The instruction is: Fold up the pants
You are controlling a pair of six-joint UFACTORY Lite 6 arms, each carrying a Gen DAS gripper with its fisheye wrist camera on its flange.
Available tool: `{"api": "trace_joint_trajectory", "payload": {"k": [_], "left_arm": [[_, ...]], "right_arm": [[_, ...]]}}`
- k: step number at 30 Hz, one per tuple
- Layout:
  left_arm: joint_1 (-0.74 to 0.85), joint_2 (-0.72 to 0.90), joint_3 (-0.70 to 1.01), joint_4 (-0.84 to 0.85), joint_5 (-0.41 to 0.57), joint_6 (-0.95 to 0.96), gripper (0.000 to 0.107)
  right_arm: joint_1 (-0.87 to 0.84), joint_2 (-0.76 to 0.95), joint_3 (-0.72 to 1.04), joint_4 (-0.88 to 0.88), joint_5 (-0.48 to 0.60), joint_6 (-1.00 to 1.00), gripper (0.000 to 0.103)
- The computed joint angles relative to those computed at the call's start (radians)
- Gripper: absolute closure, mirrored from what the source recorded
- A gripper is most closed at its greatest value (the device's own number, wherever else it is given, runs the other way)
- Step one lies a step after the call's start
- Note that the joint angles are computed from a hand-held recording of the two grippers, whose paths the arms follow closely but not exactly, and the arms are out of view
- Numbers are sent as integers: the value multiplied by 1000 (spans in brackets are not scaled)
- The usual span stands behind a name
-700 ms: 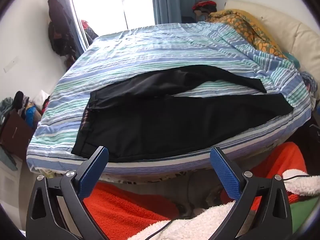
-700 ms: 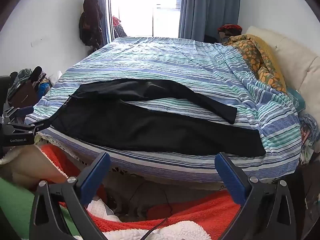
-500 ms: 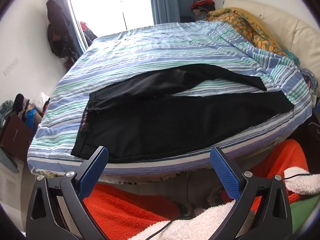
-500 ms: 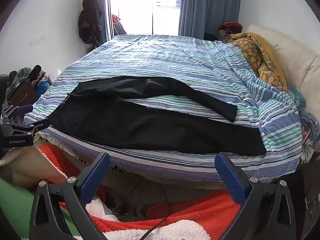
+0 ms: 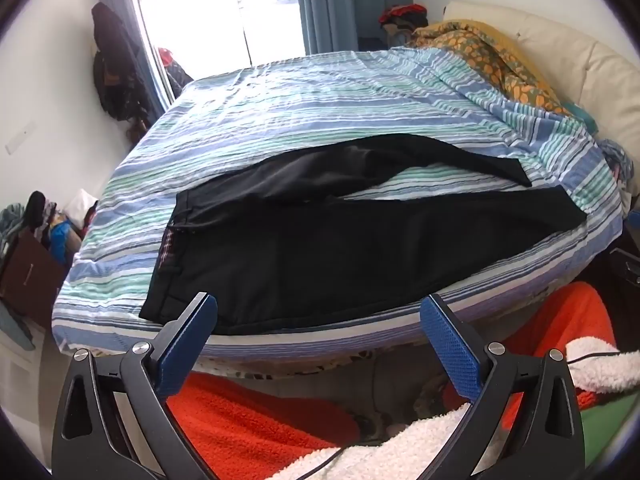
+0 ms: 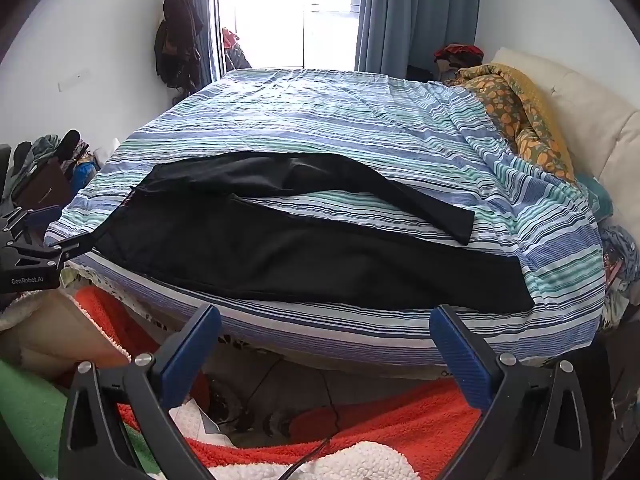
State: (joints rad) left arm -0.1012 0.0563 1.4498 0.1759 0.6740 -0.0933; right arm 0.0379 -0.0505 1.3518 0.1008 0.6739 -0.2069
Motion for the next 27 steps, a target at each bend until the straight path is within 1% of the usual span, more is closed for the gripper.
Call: {"api": "trace_joint_trajectory", "payload": {"k": [12,18,27], "left_arm": [[-25,-7,-12,21,-22,-27,5],[-9,-20,-39,-5,-29,-3,5],[7,-17,-34,-26,-35,28,5]], "right_arm": [[11,22,4,4,-3,-22,0],[18,23,-6,0,-4,-16,0],[32,45,7,-14,-2,-5,0]]}}
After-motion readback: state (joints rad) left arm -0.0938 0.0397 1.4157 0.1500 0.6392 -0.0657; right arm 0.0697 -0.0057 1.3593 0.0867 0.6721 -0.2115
